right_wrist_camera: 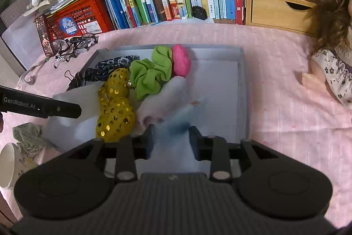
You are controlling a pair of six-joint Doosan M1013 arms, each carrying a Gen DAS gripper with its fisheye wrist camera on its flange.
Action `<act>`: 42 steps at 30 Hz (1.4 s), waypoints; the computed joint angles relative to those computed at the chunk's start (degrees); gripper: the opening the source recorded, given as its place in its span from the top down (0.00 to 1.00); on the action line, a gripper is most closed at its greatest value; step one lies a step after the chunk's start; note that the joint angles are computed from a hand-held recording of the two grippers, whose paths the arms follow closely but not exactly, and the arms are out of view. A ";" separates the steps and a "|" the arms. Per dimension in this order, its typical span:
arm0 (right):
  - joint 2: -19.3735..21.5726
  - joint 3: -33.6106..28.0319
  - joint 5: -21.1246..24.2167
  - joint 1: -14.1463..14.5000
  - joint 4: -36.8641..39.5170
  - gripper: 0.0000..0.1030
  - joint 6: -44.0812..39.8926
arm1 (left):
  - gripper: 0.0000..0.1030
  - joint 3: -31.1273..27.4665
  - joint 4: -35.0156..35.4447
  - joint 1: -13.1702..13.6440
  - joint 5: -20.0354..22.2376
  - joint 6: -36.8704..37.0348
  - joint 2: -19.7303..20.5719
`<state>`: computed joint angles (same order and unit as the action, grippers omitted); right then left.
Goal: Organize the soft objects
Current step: 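Open the left tool dropping the foam cube while the right tool releases the packet into the tray, then move the left tool to the purple plush while the right tool moves to the white cotton ball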
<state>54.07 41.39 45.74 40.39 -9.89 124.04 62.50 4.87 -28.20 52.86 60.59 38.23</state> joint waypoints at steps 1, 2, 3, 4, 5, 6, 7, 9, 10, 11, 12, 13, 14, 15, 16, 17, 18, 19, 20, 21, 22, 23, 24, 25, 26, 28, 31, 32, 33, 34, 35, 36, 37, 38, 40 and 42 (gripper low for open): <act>-0.12 0.13 -0.02 0.03 -0.11 0.40 0.07 | 0.35 0.30 -0.62 0.12 -0.25 -0.09 -0.20; -0.26 0.29 -0.10 0.05 -0.18 0.36 0.01 | 0.34 0.71 -1.33 0.23 -0.71 -0.07 -0.47; -0.45 0.52 -0.27 0.08 -0.20 0.34 -0.14 | 0.34 1.19 -2.06 0.35 -1.32 0.17 -0.81; -0.70 0.82 -0.53 0.12 -0.34 0.33 -0.22 | 0.34 1.53 -2.42 0.37 -1.71 0.35 -1.08; -0.97 1.17 -0.80 0.15 -0.48 0.32 -0.30 | 0.33 1.91 -2.55 0.37 -2.14 0.48 -1.39; -1.27 1.57 -1.17 0.21 -0.71 0.30 -0.26 | 0.32 2.41 -2.49 0.33 -2.67 0.53 -1.78; -1.68 2.16 -1.68 0.29 -1.17 0.29 -0.04 | 0.32 2.87 -2.40 0.27 -3.17 0.60 -2.15; -2.46 3.28 -2.73 0.48 -2.23 0.26 0.32 | 0.31 4.07 -2.13 0.11 -4.69 1.03 -3.07; -2.88 3.93 -3.34 0.57 -2.82 0.25 0.52 | 0.31 4.70 -1.67 -0.03 -5.47 0.86 -3.55; -3.32 4.58 -3.93 0.65 -3.39 0.24 0.77 | 0.30 5.35 -1.11 -0.19 -6.27 0.59 -4.06; -3.77 5.28 -4.60 0.74 -4.02 0.22 1.17 | 0.29 6.14 -0.54 -0.33 -7.22 0.30 -4.67; -4.29 6.09 -5.34 0.82 -4.73 0.21 1.74 | 0.29 6.81 -0.26 -0.42 -8.10 0.27 -5.21; -4.76 6.83 -6.08 0.89 -5.29 0.21 2.28 | 0.28 7.58 0.04 -0.51 -9.13 0.22 -5.80; -5.34 7.79 -7.00 0.94 -5.84 0.20 2.87 | 0.27 8.62 0.51 -0.59 -10.47 0.09 -6.56; -6.02 8.97 -8.15 1.01 -6.70 0.19 3.67 | 0.26 9.54 1.05 -0.65 -11.66 -0.10 -7.23; -6.64 10.06 -9.20 1.12 -7.82 0.17 4.58 | 0.24 10.51 1.72 -0.70 -12.89 -0.37 -7.92; -7.34 11.32 -10.41 1.22 -9.16 0.17 5.62 | 0.22 11.68 2.66 -0.82 -14.22 -0.87 -8.74; -8.12 12.77 -11.78 1.32 -10.60 0.16 6.82 | 0.21 12.64 3.40 -0.84 -15.26 -1.24 -9.42; -8.90 14.24 -13.13 1.40 -12.00 0.15 8.07 | 0.20 13.82 4.33 -0.89 -16.50 -1.81 -10.24; -9.52 15.41 -14.20 1.47 -13.23 0.15 9.23 | 0.20 14.75 5.02 -0.94 -17.37 -2.28 -10.91; -10.23 16.72 -15.36 1.58 -14.73 0.14 10.69 | 0.19 16.05 5.88 -0.92 -18.63 -2.90 -11.81; -10.90 18.00 -16.43 1.69 -16.48 0.14 12.39 | 0.18 17.05 6.57 -0.90 -19.59 -3.43 -12.49; -11.66 19.43 -17.47 1.84 -18.92 0.13 14.69 | 0.18 18.28 7.43 -0.83 -20.80 -4.14 -13.32; -12.31 20.63 -18.25 1.95 -20.88 0.13 16.53 | 0.18 19.34 8.24 -0.75 -21.76 -4.85 -14.05; -12.97 21.91 -19.09 2.11 -23.38 0.12 18.90 | 0.17 20.54 9.27 -0.70 -22.77 -5.79 -14.89; -14.23 24.30 -20.60 2.36 -28.55 0.07 23.77 | 0.17 22.86 11.48 -0.57 -24.66 -7.59 -16.43; -15.69 27.35 -21.92 2.87 -37.15 0.02 31.65 | 0.15 26.11 16.88 -0.58 -26.55 -12.59 -18.45; -16.05 28.12 -22.03 3.03 -39.52 0.02 33.64 | 0.15 27.25 18.51 -0.53 -27.37 -14.15 -19.13; -16.33 28.82 -21.99 3.23 -42.05 0.02 35.77 | 0.13 28.58 20.62 -0.48 -28.43 -16.18 -19.88; -16.65 29.65 -21.93 3.49 -45.03 0.02 38.35 | 0.12 29.73 22.89 -0.46 -29.29 -18.41 -20.51; -16.90 30.36 -21.96 3.67 -47.56 0.01 40.55 | 0.10 30.84 25.37 -0.43 -30.10 -20.82 -21.05; -17.17 31.15 -21.90 3.89 -50.65 0.00 43.32 | 0.09 32.07 28.12 -0.45 -30.80 -23.55 -21.70; -17.43 32.04 -21.62 4.15 -54.72 0.00 47.15 | 0.09 33.12 30.18 -0.47 -31.31 -25.67 -22.27; -17.63 32.75 -21.27 4.37 -57.65 0.00 49.96 | 0.09 34.17 31.88 -0.41 -31.86 -27.43 -22.83; -17.76 33.91 -19.11 5.00 -64.39 0.00 56.10 | 0.07 36.26 35.94 -0.36 -32.67 -31.86 -23.88; -17.81 35.06 -16.82 5.60 -70.68 0.00 61.21 | 0.06 38.15 41.44 -0.47 -32.42 -37.78 -24.77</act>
<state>36.26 76.46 28.92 45.99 -80.57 185.24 100.65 46.31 -28.67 20.44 22.81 13.47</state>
